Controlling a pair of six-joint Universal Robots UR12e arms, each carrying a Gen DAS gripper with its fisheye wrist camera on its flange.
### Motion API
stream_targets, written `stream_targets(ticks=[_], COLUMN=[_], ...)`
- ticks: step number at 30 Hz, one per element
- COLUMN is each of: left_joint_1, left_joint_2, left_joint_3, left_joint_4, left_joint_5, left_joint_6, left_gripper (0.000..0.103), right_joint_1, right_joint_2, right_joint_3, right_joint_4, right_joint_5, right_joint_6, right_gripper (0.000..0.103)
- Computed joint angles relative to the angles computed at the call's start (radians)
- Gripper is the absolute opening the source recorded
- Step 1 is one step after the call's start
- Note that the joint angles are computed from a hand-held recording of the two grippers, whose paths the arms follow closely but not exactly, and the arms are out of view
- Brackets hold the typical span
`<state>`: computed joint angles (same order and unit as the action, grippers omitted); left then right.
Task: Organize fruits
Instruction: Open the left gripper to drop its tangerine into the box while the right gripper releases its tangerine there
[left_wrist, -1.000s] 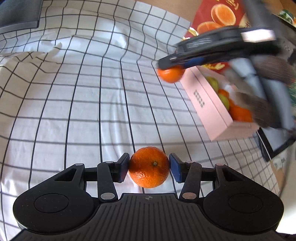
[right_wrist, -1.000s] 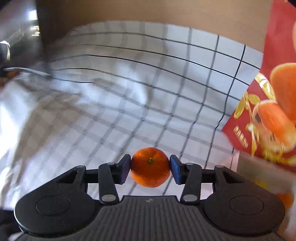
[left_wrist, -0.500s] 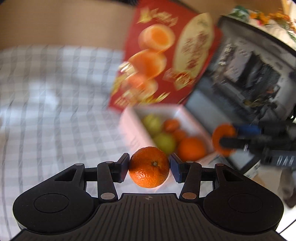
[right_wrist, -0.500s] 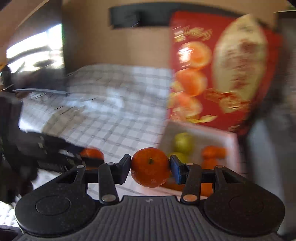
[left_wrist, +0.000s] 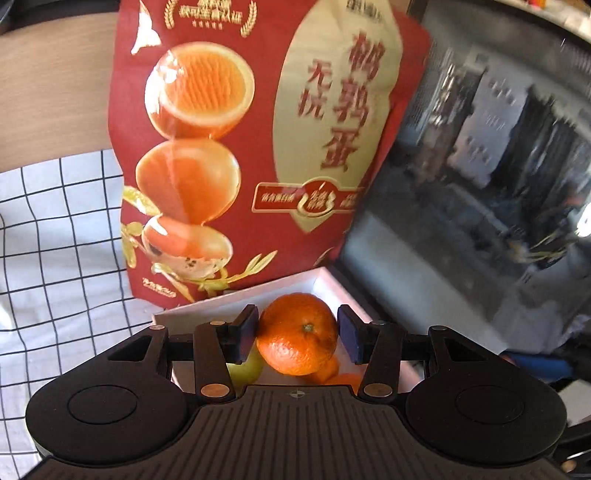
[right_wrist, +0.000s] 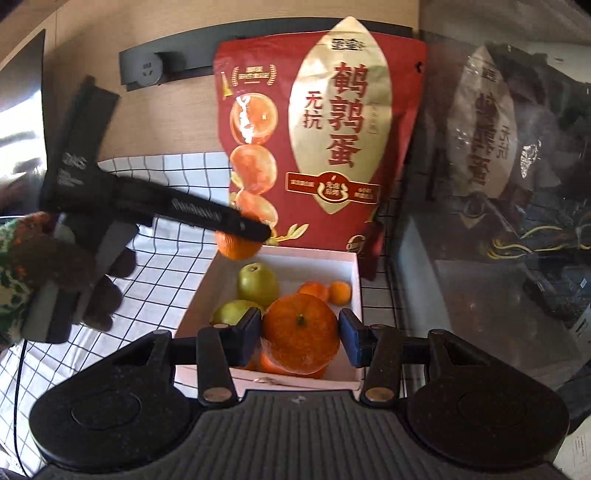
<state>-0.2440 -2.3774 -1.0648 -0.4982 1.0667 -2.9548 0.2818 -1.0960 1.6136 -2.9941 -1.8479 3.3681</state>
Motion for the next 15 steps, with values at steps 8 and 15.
stream_targets(ticks=[8, 15], left_joint_1=[-0.002, 0.034], left_joint_2=[0.03, 0.089], left_joint_3=[-0.055, -0.161], left_joint_4=[0.113, 0.189], left_joint_5=[0.103, 0.102], left_joint_6=[0.049, 0.015], left_gripper=[0.052, 0.052], right_joint_1=[-0.023, -0.031], right_joint_2=[0.04, 0.112], right_joint_3=[-0.035, -0.125], right_joint_4=[0.022, 0.058], right_joint_5=[0.025, 0.043], right_joint_6=[-0.014, -0.059], right_gripper=[0.046, 0.046])
